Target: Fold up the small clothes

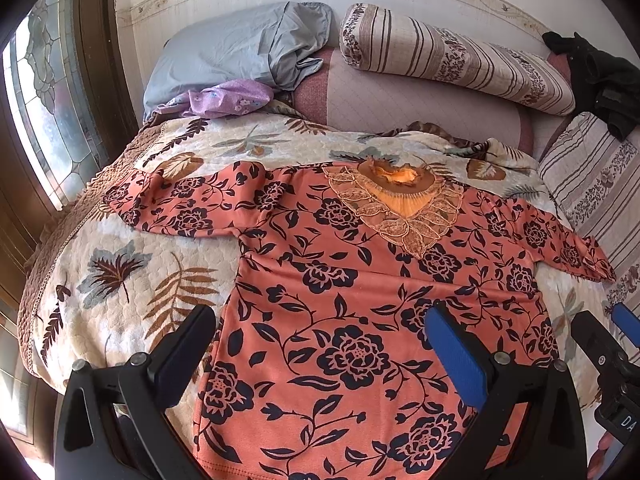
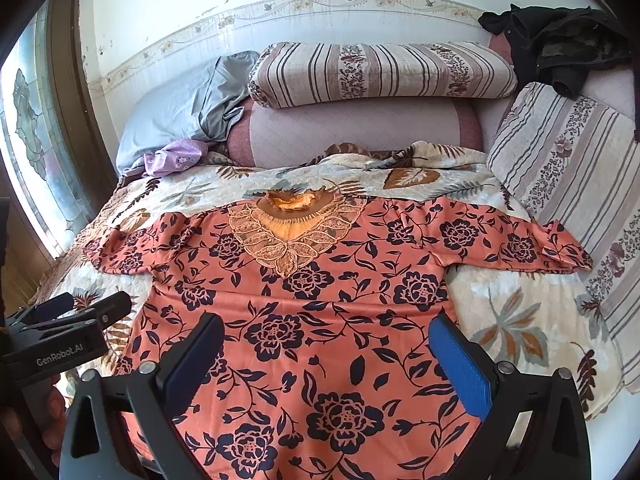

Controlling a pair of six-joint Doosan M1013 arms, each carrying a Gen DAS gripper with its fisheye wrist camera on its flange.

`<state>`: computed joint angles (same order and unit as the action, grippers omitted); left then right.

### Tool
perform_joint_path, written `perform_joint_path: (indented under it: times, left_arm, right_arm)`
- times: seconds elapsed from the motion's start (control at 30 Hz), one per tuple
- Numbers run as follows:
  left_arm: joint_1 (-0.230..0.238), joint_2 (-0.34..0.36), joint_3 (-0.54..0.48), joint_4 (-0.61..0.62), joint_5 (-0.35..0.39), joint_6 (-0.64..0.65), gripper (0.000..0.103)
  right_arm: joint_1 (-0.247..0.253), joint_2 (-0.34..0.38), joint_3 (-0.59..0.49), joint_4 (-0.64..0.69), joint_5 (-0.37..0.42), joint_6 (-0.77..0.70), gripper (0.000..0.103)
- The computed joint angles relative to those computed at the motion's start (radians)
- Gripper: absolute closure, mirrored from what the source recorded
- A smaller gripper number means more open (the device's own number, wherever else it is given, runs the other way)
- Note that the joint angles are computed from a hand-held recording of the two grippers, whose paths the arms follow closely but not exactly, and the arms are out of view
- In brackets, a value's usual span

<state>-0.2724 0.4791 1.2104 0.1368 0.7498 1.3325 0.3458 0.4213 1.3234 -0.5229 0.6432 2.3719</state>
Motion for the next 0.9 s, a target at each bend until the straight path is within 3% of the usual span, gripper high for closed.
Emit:
perform_joint_path:
  times: [0.9]
  left_arm:
    - [-0.001,0.002,0.004,-0.004,-0.004,0.001,0.000]
  right_arm:
    - [0.000,0.003,0.003,0.007,0.001,-0.011,0.000]
